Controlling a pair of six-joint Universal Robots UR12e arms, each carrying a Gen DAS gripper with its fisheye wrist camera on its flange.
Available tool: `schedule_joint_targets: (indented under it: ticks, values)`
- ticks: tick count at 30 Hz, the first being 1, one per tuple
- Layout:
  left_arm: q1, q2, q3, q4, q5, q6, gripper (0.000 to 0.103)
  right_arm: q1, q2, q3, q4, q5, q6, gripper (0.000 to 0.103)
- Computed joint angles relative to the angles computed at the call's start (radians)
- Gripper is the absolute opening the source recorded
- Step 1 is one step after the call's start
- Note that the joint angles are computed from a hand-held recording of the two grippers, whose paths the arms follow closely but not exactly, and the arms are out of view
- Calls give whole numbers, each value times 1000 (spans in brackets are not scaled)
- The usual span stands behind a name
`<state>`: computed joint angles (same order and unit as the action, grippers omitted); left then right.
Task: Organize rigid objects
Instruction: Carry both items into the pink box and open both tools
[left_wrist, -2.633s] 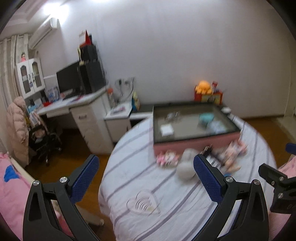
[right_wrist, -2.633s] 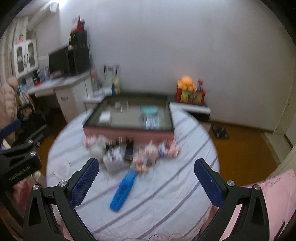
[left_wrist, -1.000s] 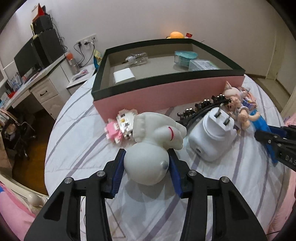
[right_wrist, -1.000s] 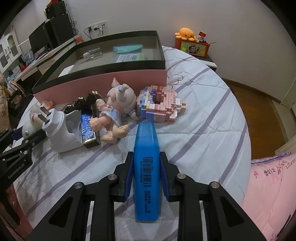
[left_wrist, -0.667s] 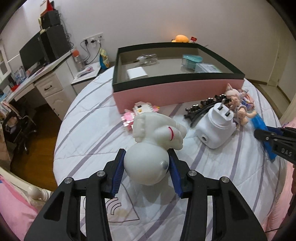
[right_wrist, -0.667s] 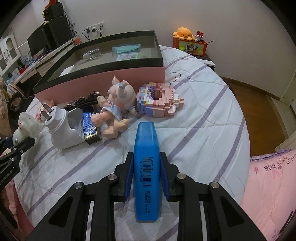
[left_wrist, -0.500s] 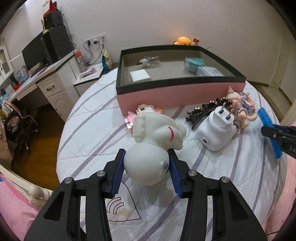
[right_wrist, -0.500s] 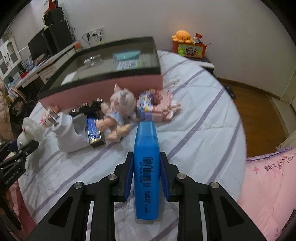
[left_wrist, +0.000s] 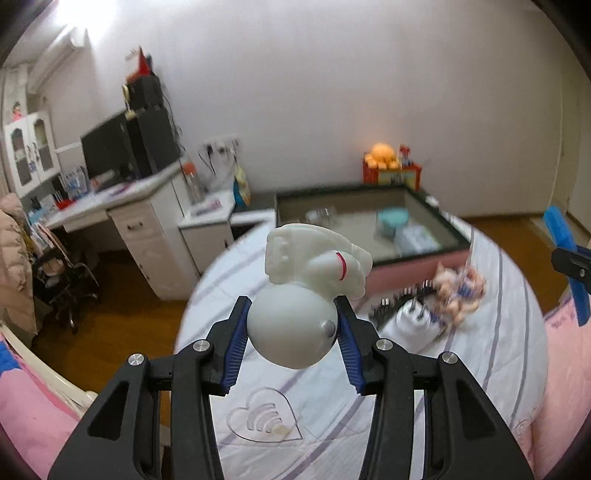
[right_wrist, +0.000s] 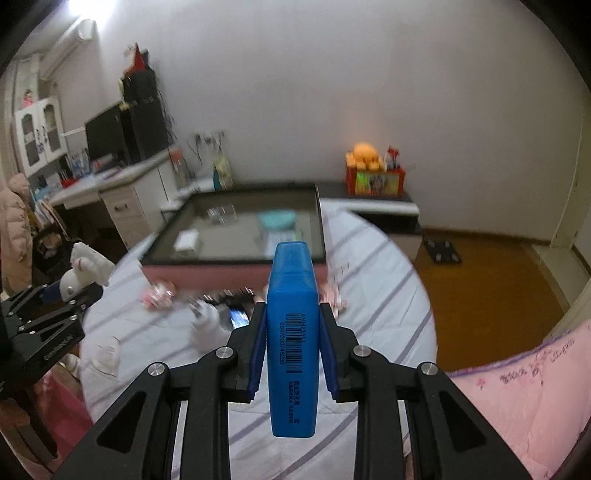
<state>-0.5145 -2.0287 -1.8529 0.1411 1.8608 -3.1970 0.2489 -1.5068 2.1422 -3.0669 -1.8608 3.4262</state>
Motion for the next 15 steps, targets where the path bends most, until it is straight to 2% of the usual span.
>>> schedule_joint_targets:
  ticks: [7, 15]
  values:
    - [-5, 45, -39, 156, 6, 39, 46, 53, -34, 10, -136, -76, -55, 27]
    - [-21, 78, -71, 275, 67, 17, 46, 92, -47, 12, -275, -129, -125, 27]
